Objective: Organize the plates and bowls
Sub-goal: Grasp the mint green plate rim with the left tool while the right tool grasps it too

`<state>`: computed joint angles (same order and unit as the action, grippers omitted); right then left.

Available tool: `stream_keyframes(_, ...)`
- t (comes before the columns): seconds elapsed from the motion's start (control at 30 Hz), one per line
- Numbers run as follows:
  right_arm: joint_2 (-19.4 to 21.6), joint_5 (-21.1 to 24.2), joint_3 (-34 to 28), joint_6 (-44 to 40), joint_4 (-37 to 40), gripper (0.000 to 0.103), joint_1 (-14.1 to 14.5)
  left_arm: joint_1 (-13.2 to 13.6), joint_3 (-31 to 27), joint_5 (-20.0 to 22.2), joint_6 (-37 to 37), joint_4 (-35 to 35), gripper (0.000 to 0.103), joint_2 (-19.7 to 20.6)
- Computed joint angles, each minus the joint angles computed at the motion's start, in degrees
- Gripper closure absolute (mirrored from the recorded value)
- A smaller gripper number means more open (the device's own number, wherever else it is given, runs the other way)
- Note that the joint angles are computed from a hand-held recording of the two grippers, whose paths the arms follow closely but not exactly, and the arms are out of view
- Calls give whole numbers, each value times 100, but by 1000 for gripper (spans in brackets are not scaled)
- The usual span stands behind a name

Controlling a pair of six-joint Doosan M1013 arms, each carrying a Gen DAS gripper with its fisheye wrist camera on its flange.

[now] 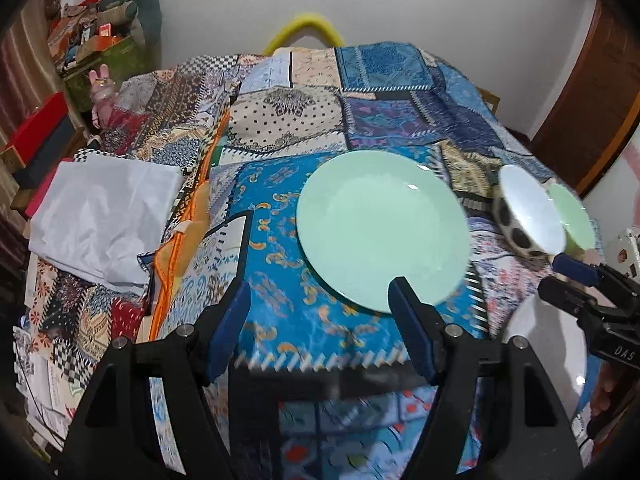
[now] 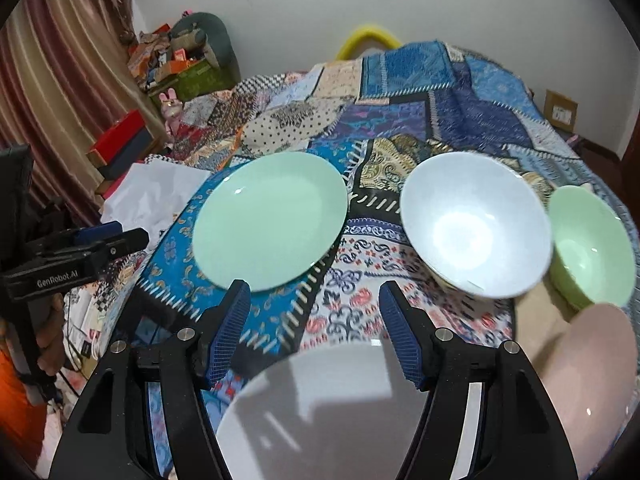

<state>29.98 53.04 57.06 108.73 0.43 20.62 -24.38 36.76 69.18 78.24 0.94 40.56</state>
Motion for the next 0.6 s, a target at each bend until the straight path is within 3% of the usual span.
stream_keyframes(0.13,303,356,-408,-113,143,40,-29,86,-406,200,185,-133,32,341)
stream_keyframes(0.33,648,783,-883,-160,97,51,-14,214,-1094,587,399,-489,33,837)
stream_keyframes(0.5,891,1093,-1248,-192,83,54,-44,265,-1707,887,660,-714,45,1229)
stream_keyframes(0.6,1046,1316,-1452,-211,240,64,-84,284,-2310,1253,712,-811,53,1570)
